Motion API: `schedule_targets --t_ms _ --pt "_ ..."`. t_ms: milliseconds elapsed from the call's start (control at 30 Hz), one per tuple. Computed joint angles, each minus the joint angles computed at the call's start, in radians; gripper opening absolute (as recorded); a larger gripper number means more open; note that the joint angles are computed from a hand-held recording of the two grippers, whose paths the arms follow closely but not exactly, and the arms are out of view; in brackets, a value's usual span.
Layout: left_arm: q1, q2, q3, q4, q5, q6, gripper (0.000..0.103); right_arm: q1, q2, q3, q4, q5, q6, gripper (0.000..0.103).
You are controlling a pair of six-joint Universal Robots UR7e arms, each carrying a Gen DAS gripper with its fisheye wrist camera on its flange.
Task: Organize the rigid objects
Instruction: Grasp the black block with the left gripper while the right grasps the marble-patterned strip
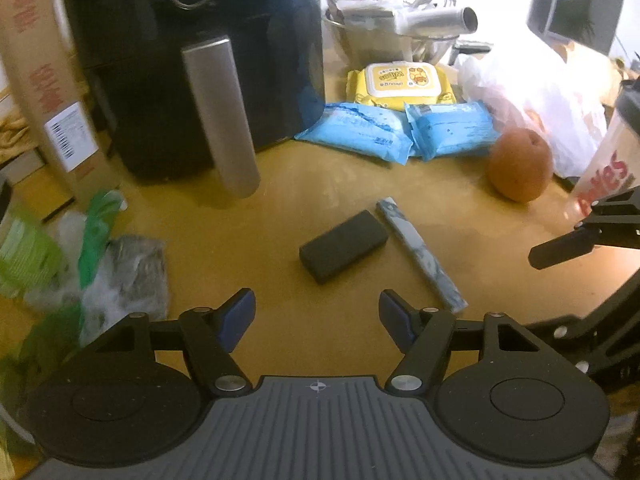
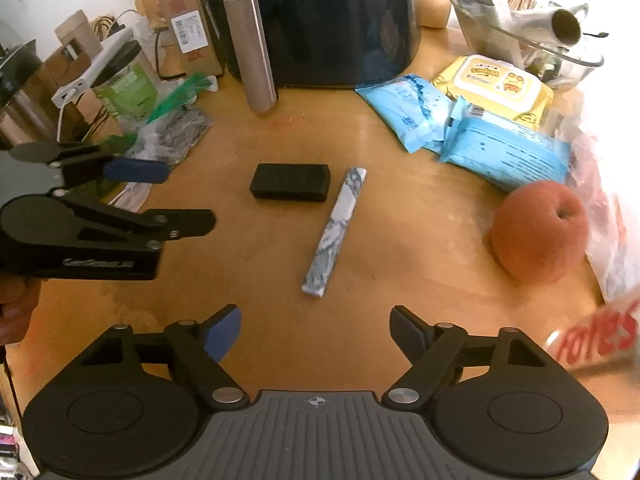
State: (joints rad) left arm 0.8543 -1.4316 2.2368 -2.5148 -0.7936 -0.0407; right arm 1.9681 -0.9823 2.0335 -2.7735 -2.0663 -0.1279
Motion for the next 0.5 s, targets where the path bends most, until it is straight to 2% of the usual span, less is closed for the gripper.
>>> schedule_targets --t_ms 100,200,300,500 --pt "0.040 0.042 -0.030 -0.029 -0.031 0.076 0.059 0.000 0.042 -0.021 -0.020 -0.021 0.011 0.080" --pt "0.069 0.080 -0.052 -0.059 -0.050 0.154 0.058 -0.001 0.079 -0.036 -0.050 -0.041 0.025 0.077" --pt "0.093 0.110 -0.077 -0.080 -0.068 0.225 0.050 -0.004 0.115 -0.049 -0.087 -0.065 0.029 0.070" --pt "0.123 0.161 -0.122 -0.090 -0.115 0.318 0.048 -0.016 0.159 -0.072 -0.131 -0.109 0.044 0.052"
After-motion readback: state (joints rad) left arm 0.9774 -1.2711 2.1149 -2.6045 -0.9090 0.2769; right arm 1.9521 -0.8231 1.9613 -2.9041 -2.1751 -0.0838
